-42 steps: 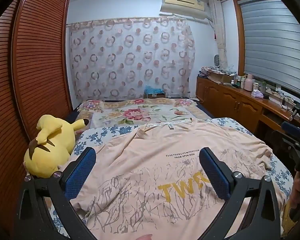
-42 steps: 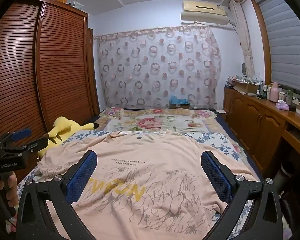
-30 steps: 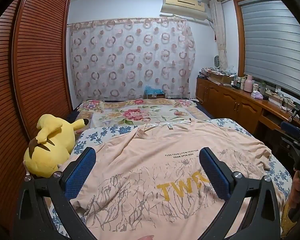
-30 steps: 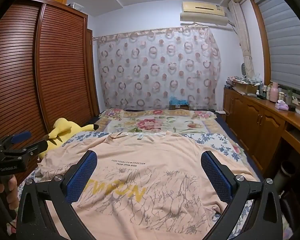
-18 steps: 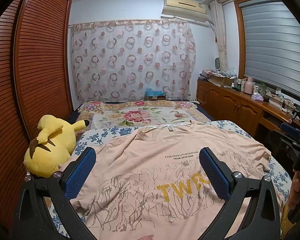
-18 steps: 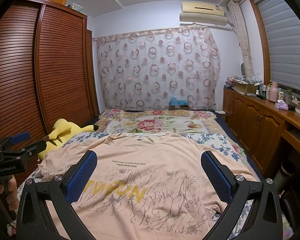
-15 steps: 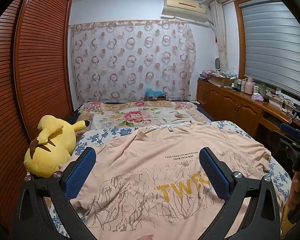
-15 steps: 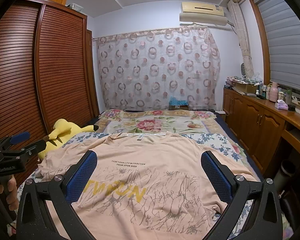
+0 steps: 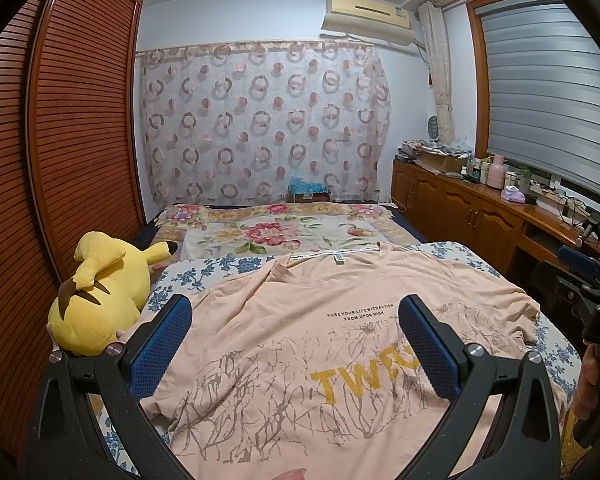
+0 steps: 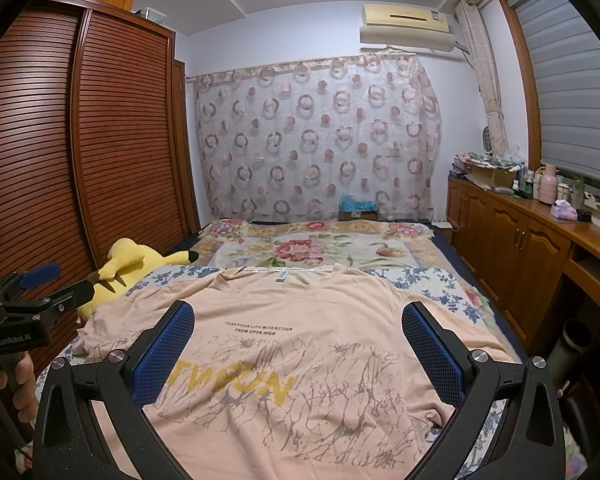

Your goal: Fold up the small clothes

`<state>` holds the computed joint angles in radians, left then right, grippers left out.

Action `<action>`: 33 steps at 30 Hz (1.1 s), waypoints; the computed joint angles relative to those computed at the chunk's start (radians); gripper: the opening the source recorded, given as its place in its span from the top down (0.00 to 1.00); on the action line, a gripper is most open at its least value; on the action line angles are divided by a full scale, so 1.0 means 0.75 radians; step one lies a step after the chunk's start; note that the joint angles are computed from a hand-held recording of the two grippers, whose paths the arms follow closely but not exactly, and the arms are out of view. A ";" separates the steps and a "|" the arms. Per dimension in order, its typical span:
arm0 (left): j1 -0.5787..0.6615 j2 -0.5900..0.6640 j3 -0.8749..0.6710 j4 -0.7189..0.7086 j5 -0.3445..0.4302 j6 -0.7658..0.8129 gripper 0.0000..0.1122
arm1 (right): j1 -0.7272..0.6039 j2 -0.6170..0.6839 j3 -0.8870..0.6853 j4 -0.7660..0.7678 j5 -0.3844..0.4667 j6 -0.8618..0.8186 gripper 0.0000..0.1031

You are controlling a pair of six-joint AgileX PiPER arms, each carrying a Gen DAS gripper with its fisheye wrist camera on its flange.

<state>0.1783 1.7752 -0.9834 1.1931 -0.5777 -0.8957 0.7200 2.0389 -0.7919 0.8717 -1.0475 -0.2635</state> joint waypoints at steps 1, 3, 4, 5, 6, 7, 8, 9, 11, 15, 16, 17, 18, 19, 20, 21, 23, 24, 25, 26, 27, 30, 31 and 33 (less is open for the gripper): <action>0.004 -0.004 0.002 0.008 -0.003 -0.006 0.08 | 0.001 0.000 0.001 0.000 -0.002 0.001 0.00; 0.003 -0.022 0.009 0.016 0.002 -0.017 0.08 | 0.001 -0.002 0.006 -0.004 -0.003 0.005 0.00; 0.004 -0.023 0.010 0.019 0.002 -0.019 0.08 | 0.002 -0.005 0.010 -0.004 -0.005 0.006 0.00; 0.005 -0.022 0.010 0.017 0.000 -0.018 0.08 | 0.002 -0.005 0.010 -0.004 -0.005 0.006 0.00; 0.007 -0.025 0.011 0.025 -0.001 -0.025 0.08 | 0.002 -0.005 0.010 -0.004 -0.005 0.006 0.00; 0.005 -0.023 0.011 0.017 0.000 -0.018 0.08 | 0.002 -0.007 0.010 -0.004 -0.004 0.005 0.00; 0.004 -0.022 0.011 0.014 0.000 -0.015 0.08 | 0.003 -0.006 0.009 -0.002 -0.005 0.004 0.00; 0.004 -0.022 0.011 0.012 -0.001 -0.013 0.08 | 0.002 -0.007 0.010 -0.003 -0.003 0.004 0.00; 0.004 -0.022 0.012 0.012 0.000 -0.014 0.08 | 0.003 -0.009 0.011 -0.003 -0.004 0.006 0.00; 0.004 -0.022 0.014 0.006 -0.001 -0.007 0.08 | 0.002 -0.009 0.014 -0.005 -0.005 0.008 0.00; 0.004 -0.023 0.014 0.008 -0.001 -0.009 0.08 | 0.002 -0.009 0.014 -0.005 -0.005 0.008 0.00; 0.004 -0.022 0.014 0.006 -0.002 -0.007 0.08 | 0.003 -0.009 0.013 -0.003 -0.005 0.007 0.00; 0.004 -0.021 0.014 0.006 -0.003 -0.006 0.08 | 0.002 -0.009 0.014 -0.006 -0.005 0.008 0.00; 0.005 -0.023 0.015 0.005 -0.002 -0.006 0.08 | 0.003 -0.010 0.014 -0.006 -0.005 0.008 0.00; 0.004 -0.021 0.015 0.003 -0.003 -0.004 0.08 | 0.003 -0.008 0.013 -0.005 -0.006 0.007 0.00; 0.004 -0.021 0.015 0.003 -0.003 -0.004 0.08 | 0.003 -0.008 0.013 -0.005 -0.006 0.007 0.00; 0.004 -0.021 0.015 0.004 -0.003 -0.005 0.08 | 0.000 -0.008 0.012 -0.011 -0.004 0.009 0.00; 0.006 -0.026 0.017 0.011 -0.004 -0.010 0.08 | 0.002 -0.010 0.014 -0.008 -0.007 0.007 0.00; 0.005 -0.023 0.016 0.003 -0.003 -0.003 0.08 | 0.003 -0.011 0.014 -0.007 -0.007 0.007 0.00; 0.004 -0.021 0.016 0.000 -0.003 -0.001 0.08 | 0.003 -0.012 0.015 -0.008 -0.007 0.008 0.00; 0.004 -0.021 0.016 0.000 -0.003 -0.001 0.08 | 0.003 -0.011 0.015 -0.008 -0.007 0.009 0.00; 0.003 -0.022 0.016 0.000 -0.003 -0.001 0.08 | 0.005 -0.012 0.017 -0.008 -0.009 0.009 0.00; 0.004 -0.023 0.017 0.001 -0.003 -0.002 0.08 | 0.006 -0.014 0.020 -0.008 -0.011 0.009 0.00; 0.003 -0.022 0.017 -0.001 -0.003 0.000 0.08 | 0.006 -0.015 0.020 -0.008 -0.011 0.009 0.00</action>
